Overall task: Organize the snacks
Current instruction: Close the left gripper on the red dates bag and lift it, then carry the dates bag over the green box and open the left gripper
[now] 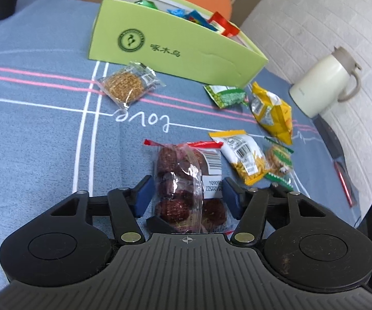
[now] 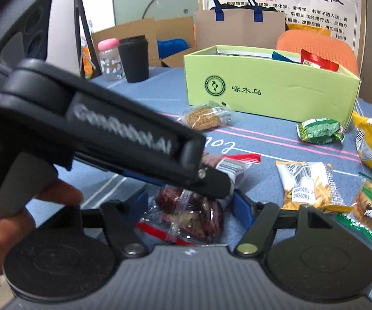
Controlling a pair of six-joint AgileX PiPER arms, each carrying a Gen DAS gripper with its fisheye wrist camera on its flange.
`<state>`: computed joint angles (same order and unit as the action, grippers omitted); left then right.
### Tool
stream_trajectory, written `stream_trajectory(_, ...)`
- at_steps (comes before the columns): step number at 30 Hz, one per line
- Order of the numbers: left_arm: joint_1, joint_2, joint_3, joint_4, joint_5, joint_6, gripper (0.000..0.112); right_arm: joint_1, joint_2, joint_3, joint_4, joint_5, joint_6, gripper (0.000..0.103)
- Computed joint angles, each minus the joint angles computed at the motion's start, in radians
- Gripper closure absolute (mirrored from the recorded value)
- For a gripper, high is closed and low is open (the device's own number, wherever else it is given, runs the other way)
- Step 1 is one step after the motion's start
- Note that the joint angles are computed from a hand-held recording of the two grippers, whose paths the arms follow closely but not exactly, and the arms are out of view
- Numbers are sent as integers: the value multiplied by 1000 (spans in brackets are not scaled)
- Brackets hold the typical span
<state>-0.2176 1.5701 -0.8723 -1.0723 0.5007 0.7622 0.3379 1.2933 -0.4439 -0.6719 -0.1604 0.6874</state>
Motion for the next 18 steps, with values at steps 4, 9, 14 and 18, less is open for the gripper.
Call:
stream_trajectory(4, 47, -27, 3, -67, 55, 43, 78, 12, -32, -4, 67, 14, -60, 39)
stream_trajectory(9, 71, -26, -127, -17, 73, -19, 78, 12, -38, -105, 111, 38, -163, 40)
stream_trajectory(14, 81, 130, -470, 166, 84, -200, 78, -42, 132, -387, -284, 28, 134, 40)
stream_trajectory(18, 83, 346, -860, 410, 161, -440, 78, -101, 351, -680, -684, -19, 520, 40)
